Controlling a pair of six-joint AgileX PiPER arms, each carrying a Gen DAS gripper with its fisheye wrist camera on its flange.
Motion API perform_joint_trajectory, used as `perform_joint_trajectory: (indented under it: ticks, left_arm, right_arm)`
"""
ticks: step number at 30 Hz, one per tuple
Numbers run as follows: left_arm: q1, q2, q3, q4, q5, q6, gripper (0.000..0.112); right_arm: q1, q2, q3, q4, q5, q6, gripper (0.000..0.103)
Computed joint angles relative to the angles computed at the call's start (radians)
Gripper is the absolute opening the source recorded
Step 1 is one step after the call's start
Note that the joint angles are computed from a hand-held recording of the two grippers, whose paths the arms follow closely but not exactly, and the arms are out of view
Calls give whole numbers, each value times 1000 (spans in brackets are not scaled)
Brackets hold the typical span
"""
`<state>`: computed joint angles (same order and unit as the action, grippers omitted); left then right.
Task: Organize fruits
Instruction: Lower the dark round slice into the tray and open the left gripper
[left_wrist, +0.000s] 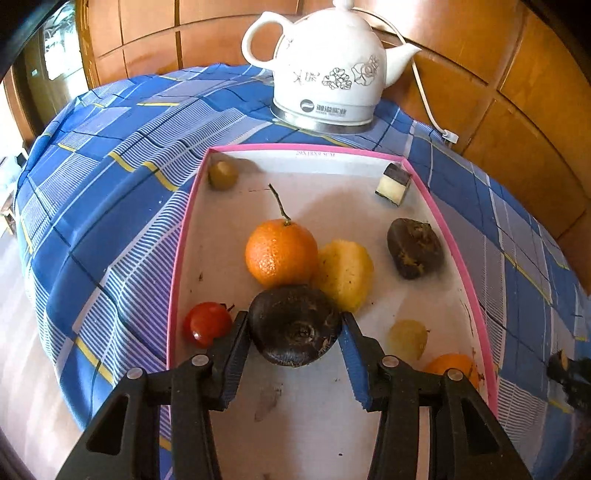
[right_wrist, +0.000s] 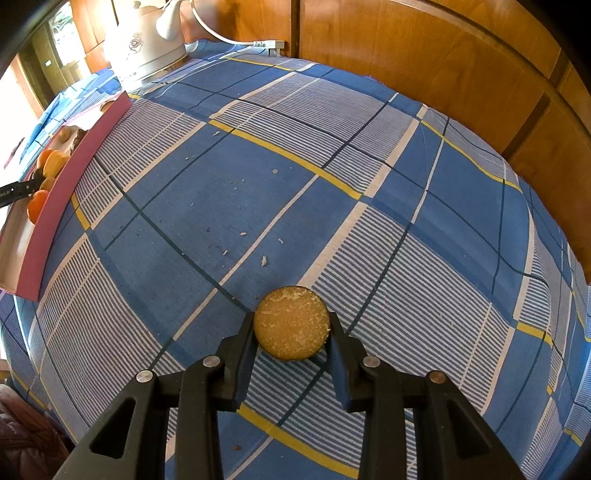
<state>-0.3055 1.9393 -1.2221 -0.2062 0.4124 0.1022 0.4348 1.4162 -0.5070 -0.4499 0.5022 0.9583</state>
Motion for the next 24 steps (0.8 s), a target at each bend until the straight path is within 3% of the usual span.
perform_joint_trajectory:
  ticks: [2,8,17,20,24]
  left_arm:
    - [7,-17,28,-60,-10,56,58]
    - [-6,-103,147,-55,-81,41,61]
    - [-62,-269,326,343,-214,-346,61]
    - [-75,-309,360,378,-229,-371,61]
    - [-80,-344,391,319,-238,-310,61]
  right_arm:
    - [-2,0,0,2,-1,-3,36]
    - [1,2,-3,1,2,2,36]
    - [-11,1,-3,23,-6,-14,36]
    - [-15,0,-2,22,-6,-12,36]
    - [-41,-4,4,48,-20,-49,36]
